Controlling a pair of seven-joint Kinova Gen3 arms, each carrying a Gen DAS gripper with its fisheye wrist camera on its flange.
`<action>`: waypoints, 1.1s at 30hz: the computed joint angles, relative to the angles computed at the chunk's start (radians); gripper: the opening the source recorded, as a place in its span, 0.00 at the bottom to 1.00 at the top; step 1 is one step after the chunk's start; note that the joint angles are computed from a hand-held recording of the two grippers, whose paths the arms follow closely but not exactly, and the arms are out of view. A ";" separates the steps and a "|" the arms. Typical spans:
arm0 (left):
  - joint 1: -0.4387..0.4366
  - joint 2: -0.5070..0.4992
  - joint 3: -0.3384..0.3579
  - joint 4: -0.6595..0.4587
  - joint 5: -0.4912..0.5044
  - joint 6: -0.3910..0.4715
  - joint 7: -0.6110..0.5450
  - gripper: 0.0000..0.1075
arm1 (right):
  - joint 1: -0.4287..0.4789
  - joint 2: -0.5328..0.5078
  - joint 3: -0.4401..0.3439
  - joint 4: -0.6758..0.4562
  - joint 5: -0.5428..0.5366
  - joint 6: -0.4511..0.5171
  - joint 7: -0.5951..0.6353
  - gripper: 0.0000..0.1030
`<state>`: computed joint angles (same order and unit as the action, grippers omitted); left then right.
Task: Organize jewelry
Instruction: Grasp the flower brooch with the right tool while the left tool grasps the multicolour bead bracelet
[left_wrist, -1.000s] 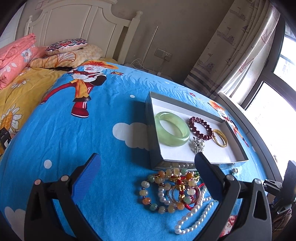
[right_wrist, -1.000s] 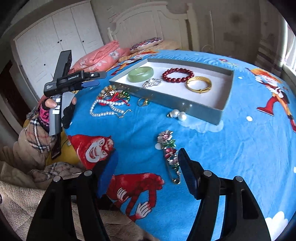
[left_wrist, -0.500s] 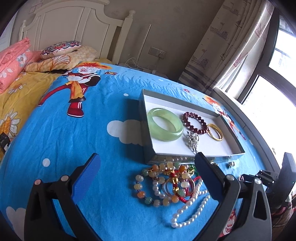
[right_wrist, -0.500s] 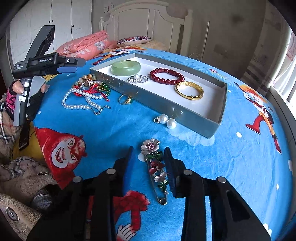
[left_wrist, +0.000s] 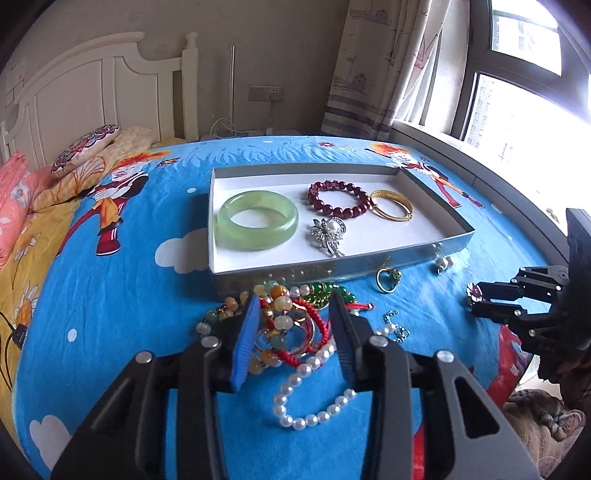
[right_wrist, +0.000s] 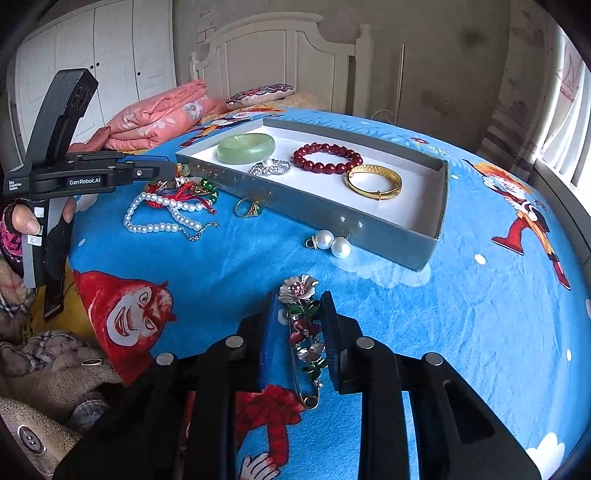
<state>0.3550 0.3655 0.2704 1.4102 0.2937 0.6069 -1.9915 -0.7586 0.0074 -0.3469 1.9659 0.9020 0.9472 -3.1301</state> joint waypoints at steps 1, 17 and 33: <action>-0.004 0.007 0.002 -0.016 0.003 0.019 -0.001 0.33 | 0.000 0.000 0.000 0.001 0.003 -0.001 -0.005 0.24; -0.187 0.117 0.066 -0.211 0.269 0.374 -0.073 0.09 | 0.006 -0.008 -0.004 0.017 0.017 -0.018 -0.032 0.24; -0.249 0.064 0.026 -0.180 0.445 0.335 -0.123 0.09 | 0.017 -0.027 -0.014 0.030 0.034 -0.031 -0.089 0.24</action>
<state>0.1056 0.4298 0.2966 1.2303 0.7392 0.9418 -2.1148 -0.7420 -0.0200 -0.3608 1.9961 0.9360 0.9166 -3.2191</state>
